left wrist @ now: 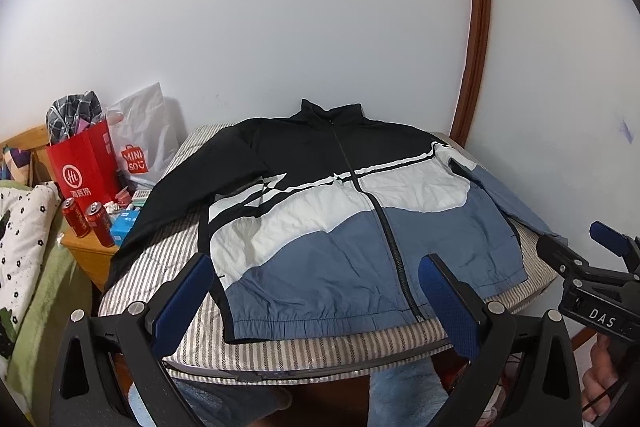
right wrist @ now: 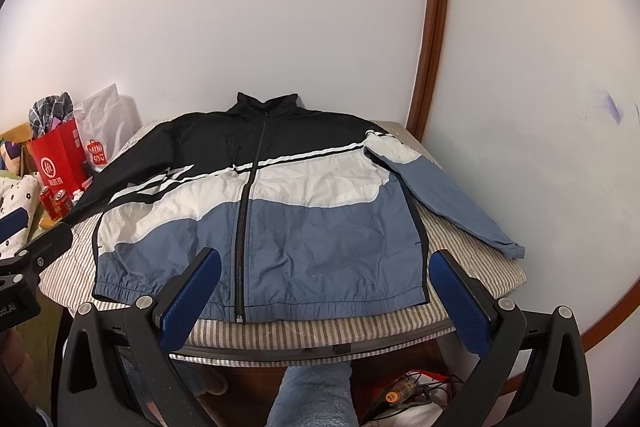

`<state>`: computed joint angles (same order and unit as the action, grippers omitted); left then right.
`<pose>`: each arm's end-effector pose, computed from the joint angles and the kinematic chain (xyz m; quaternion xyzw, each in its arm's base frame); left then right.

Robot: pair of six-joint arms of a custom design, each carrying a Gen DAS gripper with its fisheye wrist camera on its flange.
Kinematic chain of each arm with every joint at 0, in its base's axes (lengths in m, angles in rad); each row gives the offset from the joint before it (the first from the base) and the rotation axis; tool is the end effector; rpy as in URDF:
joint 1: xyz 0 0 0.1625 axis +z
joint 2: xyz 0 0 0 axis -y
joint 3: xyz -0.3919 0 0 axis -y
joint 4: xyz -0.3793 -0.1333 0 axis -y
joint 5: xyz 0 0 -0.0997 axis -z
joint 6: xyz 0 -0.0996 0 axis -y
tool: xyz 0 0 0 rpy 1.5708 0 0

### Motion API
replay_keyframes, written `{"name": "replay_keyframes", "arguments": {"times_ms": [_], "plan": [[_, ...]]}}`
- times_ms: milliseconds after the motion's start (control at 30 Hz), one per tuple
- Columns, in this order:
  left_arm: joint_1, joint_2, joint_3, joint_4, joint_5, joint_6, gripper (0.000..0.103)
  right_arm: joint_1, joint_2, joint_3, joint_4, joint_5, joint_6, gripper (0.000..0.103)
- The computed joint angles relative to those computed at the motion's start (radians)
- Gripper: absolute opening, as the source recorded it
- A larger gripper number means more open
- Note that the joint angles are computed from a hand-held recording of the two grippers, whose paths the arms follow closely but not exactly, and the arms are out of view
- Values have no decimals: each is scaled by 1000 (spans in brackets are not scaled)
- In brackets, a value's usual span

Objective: Fold large clothes

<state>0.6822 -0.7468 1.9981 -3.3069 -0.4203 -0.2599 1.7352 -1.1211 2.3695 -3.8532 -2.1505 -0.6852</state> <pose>-0.2575 -0.4981 0.0791 0.1277 0.8150 -0.4560 0.3340 0.1453 -0.3947 0.1987 0.2146 -0.8172 0.3937 0.3620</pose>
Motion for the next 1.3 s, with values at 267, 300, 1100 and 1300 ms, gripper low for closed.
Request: {"name": "replay_keyframes", "arguments": {"times_ms": [267, 300, 1100, 1300], "plan": [[-8, 11, 5, -73, 27, 45, 103, -4, -3, 5, -8, 15, 1, 102], [-7, 15, 3, -88, 24, 57, 103, -6, -1, 5, -15, 16, -1, 102], [-7, 3, 6, -90, 15, 98, 103, -30, 9, -10, 2, 19, 37, 102], [12, 1, 2, -84, -8, 90, 103, -43, 6, 6, -7, 72, 19, 102]]}}
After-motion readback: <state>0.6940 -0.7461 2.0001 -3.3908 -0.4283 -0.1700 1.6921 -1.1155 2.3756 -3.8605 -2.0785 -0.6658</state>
